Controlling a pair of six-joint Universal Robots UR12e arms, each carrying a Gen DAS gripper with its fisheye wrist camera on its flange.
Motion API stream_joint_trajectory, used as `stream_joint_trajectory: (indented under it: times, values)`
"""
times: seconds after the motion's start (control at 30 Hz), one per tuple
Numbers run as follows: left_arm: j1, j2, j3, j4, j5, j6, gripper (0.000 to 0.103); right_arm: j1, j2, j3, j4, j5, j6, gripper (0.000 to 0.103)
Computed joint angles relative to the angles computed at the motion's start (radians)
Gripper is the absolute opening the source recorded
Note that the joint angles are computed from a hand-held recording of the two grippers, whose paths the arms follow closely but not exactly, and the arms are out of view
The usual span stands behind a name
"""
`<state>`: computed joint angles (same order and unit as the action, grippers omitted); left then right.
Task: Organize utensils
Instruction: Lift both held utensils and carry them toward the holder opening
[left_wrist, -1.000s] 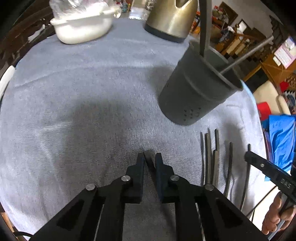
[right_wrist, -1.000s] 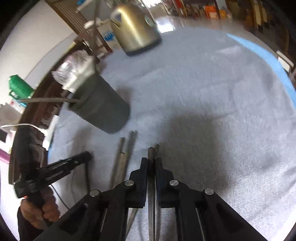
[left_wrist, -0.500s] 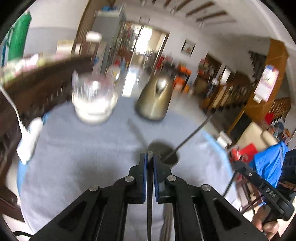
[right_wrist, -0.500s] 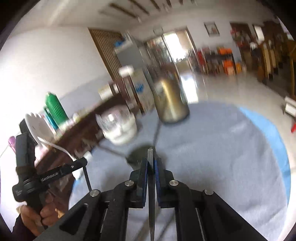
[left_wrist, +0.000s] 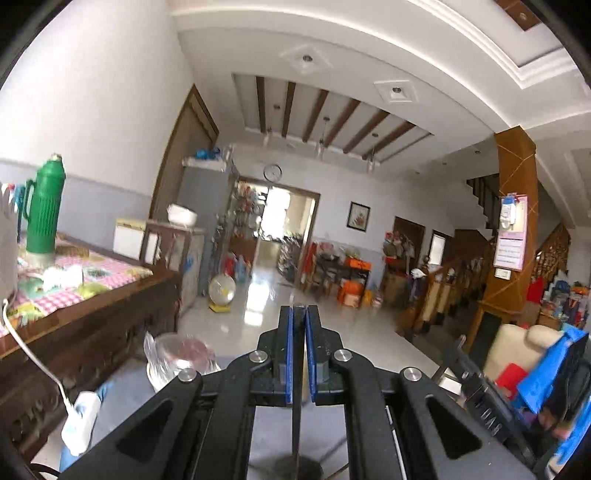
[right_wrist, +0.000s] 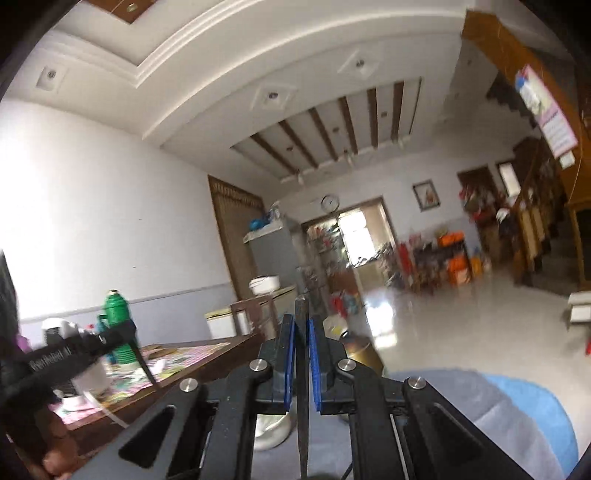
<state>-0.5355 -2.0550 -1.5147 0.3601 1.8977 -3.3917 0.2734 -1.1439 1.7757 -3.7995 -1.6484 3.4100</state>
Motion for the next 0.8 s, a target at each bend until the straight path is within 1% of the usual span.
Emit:
stream_joint_trajectory:
  times: [0.07, 0.13, 0.23, 0.3, 0.33, 0.4, 0.47, 0.6, 0.63, 0.7, 0.73, 0.77, 0.8]
  values:
    - [0.003, -0.031, 0.031, -0.007, 0.001, -0.017, 0.007, 0.016, 0.035, -0.038, 0.019, -0.036, -0.015, 0.008]
    - [0.004, -0.058, 0.056, -0.037, 0.013, -0.042, 0.007, 0.031, 0.071, -0.075, 0.047, -0.076, -0.040, 0.008]
    - [0.015, -0.084, 0.067, -0.088, 0.006, -0.108, 0.007, 0.034, 0.097, -0.099, 0.129, -0.074, -0.035, 0.008]
    - [0.023, -0.089, 0.059, -0.108, -0.014, -0.152, 0.007, 0.035, 0.102, -0.097, 0.154, -0.075, -0.043, 0.008]
    - [0.027, -0.091, 0.056, -0.113, -0.026, -0.163, 0.007, 0.031, 0.101, -0.091, 0.173, -0.064, -0.042, 0.008]
    - [0.025, -0.086, 0.050, -0.115, -0.028, -0.153, 0.007, 0.020, 0.092, -0.078, 0.217, -0.026, -0.032, 0.008]
    - [0.027, -0.079, 0.044, -0.120, -0.035, -0.144, 0.007, 0.007, 0.077, -0.051, 0.237, -0.002, -0.026, 0.008]
    - [0.031, -0.061, 0.041, -0.139, -0.059, -0.129, 0.007, -0.038, 0.044, -0.005, 0.296, 0.127, 0.069, 0.010]
    - [0.032, -0.057, 0.041, -0.135, -0.064, -0.124, 0.007, -0.052, 0.032, 0.015, 0.299, 0.152, 0.094, 0.010]
    - [0.027, -0.050, 0.038, -0.120, -0.065, -0.120, 0.007, -0.065, 0.017, 0.037, 0.304, 0.185, 0.120, 0.012]
    - [0.027, -0.047, 0.040, -0.112, -0.066, -0.115, 0.007, -0.075, 0.008, 0.047, 0.310, 0.210, 0.136, 0.017]
    - [0.026, -0.044, 0.044, -0.095, -0.063, -0.107, 0.007, -0.086, 0.000, 0.059, 0.309, 0.236, 0.158, 0.026]
    - [0.024, -0.044, 0.047, -0.083, -0.059, -0.101, 0.007, -0.095, -0.005, 0.068, 0.299, 0.257, 0.182, 0.032]
